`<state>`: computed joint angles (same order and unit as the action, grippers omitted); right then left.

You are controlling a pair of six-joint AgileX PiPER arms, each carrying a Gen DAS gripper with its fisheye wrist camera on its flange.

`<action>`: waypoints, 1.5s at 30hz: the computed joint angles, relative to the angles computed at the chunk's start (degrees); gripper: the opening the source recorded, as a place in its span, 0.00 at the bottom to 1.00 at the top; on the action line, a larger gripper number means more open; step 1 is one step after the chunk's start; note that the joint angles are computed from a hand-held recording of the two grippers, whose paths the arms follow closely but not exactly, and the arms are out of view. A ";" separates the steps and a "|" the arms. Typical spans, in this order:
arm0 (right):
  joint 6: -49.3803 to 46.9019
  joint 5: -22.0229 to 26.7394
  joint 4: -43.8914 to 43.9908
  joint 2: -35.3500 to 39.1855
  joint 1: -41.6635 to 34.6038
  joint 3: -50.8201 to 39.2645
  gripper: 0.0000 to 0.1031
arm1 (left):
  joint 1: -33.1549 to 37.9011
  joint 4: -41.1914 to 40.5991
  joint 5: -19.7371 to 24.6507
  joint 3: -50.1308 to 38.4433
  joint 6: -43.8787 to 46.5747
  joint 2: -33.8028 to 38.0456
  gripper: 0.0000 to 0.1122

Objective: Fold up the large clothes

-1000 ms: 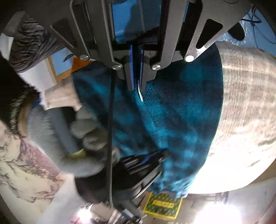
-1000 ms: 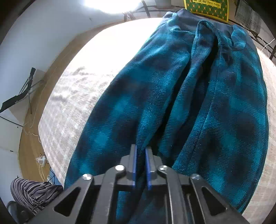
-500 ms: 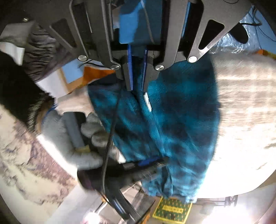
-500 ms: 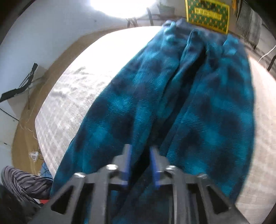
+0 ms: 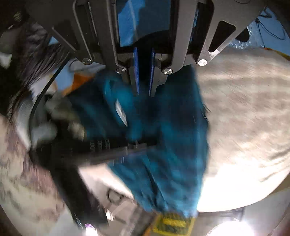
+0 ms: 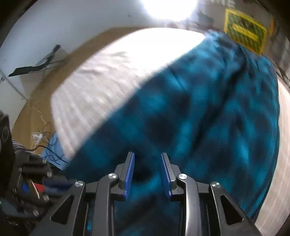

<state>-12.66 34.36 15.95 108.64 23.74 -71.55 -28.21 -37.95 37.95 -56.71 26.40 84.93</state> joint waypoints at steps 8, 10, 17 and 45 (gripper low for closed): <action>-10.22 -3.10 17.67 -16.70 -5.63 16.04 0.36 | 2.18 -0.15 4.76 -0.88 -1.97 -5.09 0.23; -10.16 -3.52 16.79 -24.89 -5.43 22.40 0.44 | 3.98 -1.11 5.72 -0.26 -1.03 -7.41 0.32; 17.76 -9.17 -13.79 -31.11 12.07 31.41 0.58 | 9.29 -1.60 8.00 -2.13 -5.12 -7.82 0.32; -7.11 -0.56 9.23 -50.74 -7.79 40.81 0.67 | 18.86 -4.75 14.31 -6.17 -12.45 0.59 0.50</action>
<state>-19.77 33.79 25.19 57.91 15.95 -30.74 -9.35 -42.70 52.26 -62.88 13.95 85.52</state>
